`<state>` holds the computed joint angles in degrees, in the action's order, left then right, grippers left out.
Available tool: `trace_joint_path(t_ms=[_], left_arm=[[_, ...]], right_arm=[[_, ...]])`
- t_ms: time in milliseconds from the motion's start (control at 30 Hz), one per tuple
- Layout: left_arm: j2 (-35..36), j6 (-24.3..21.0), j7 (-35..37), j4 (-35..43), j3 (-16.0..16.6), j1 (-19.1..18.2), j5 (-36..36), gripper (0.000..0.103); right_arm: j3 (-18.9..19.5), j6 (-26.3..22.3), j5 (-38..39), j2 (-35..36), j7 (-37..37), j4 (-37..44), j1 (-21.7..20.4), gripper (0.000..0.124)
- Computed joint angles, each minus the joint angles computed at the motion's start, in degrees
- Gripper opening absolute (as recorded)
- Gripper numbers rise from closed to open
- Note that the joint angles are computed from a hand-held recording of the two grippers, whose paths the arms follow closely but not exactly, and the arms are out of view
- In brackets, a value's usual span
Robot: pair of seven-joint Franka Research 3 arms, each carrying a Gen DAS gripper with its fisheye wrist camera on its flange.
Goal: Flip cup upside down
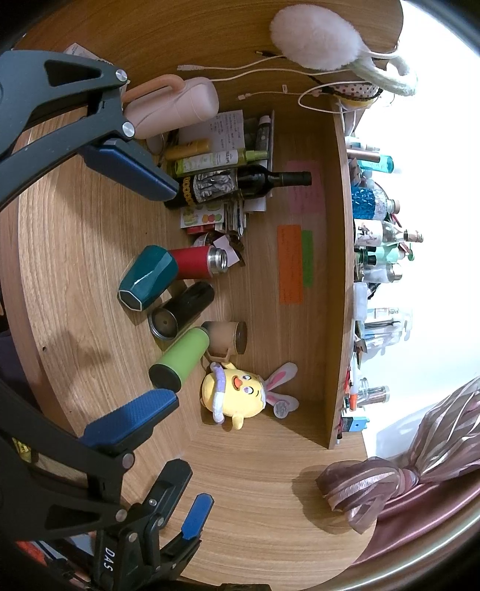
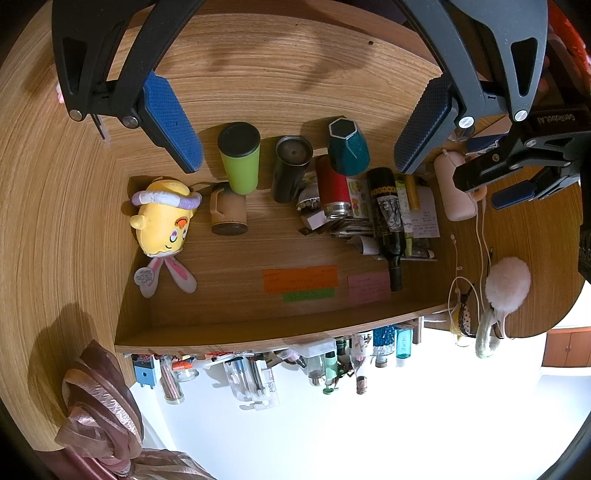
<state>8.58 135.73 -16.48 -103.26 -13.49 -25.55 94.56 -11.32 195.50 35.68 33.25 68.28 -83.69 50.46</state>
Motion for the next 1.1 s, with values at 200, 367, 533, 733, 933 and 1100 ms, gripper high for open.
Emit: trace_joint_path(t_ms=[200,367,533,733,933,1100], left_arm=[[0.34,0.06,0.35,0.32,0.06,-0.10,-0.38,0.103],[1.19,0.52,1.04,0.88,0.39,-0.06,-0.95,0.103],[3.14,3.04,2.92,2.54,1.39,0.70,-3.45,0.103],[9.46,8.47,10.31,8.92,3.86,2.83,-14.24,0.103],[19.14,12.95,23.70,19.05,4.91,6.67,-34.09,0.103],[28.13,12.30,36.54,29.63,2.18,10.24,-50.51,0.103]], right_arm=[[-0.10,0.00,0.19,0.04,-0.14,-0.03,0.09,0.103],[-1.62,-1.67,0.32,0.72,1.00,0.62,0.80,0.103],[-2.70,-4.45,-2.18,2.43,4.76,2.29,0.26,0.103],[-7.56,-9.84,-5.28,7.32,11.76,7.49,1.05,0.103],[-7.74,-15.94,-9.48,12.74,17.57,15.15,-1.97,0.103],[-4.98,-20.88,-12.63,17.21,20.95,22.65,-6.16,0.103]])
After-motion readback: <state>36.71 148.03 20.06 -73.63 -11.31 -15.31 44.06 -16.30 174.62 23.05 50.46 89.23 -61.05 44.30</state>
